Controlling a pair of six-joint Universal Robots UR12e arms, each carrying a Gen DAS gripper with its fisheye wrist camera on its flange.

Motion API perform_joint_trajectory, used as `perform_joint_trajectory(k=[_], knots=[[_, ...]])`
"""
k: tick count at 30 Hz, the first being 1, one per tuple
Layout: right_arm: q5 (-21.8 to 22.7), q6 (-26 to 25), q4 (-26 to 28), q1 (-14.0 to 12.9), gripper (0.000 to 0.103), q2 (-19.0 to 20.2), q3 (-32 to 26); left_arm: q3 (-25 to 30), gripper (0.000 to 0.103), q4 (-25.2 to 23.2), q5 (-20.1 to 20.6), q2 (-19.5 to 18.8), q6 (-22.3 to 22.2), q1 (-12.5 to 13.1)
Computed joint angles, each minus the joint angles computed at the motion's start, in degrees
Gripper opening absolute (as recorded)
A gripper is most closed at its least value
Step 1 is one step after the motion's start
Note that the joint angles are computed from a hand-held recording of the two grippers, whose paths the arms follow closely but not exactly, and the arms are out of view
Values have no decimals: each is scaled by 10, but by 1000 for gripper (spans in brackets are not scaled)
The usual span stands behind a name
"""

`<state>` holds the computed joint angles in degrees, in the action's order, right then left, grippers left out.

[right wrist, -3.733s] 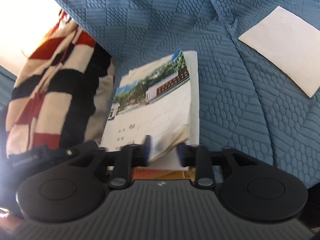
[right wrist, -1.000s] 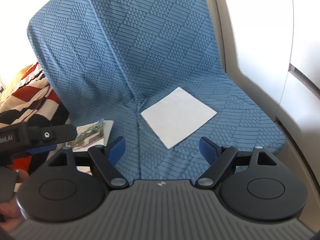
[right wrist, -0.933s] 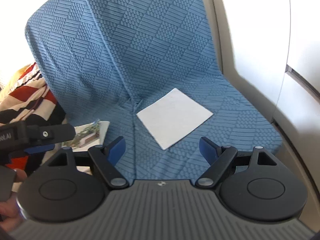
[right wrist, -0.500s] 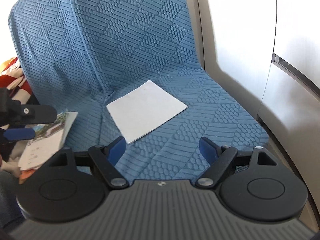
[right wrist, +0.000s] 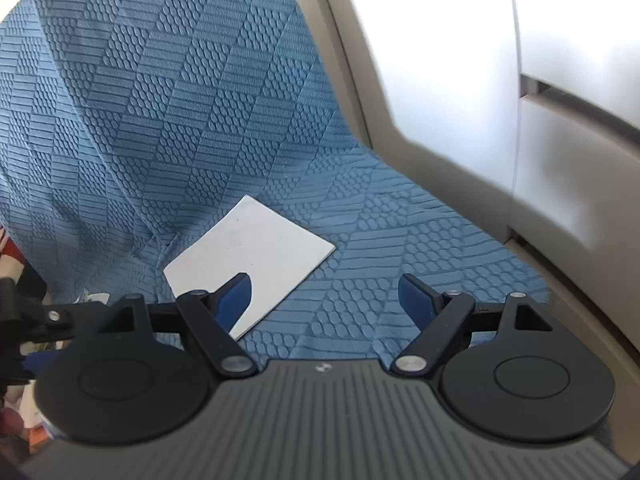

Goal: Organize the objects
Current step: 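Lower both open grippers onto the edge of the white sheet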

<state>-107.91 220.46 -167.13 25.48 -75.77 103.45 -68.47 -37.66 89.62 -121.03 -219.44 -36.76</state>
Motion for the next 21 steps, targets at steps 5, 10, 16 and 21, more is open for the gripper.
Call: perform_joint_trajectory(k=[5, 10, 16, 21], knots=[[58, 21, -3, -20, 82, 13, -9, 7, 74, 4, -33, -15, -31, 10], [77, 37, -7, -29, 82, 29, -20, 15, 67, -1, -49, -29, -60, 17], [105, 30, -24, -44, 80, 50, -31, 18, 50, -2, -58, -39, -81, 24], [130, 42, -43, -56, 75, 65, -39, -2, 42, 38, -97, -41, -125, 35]])
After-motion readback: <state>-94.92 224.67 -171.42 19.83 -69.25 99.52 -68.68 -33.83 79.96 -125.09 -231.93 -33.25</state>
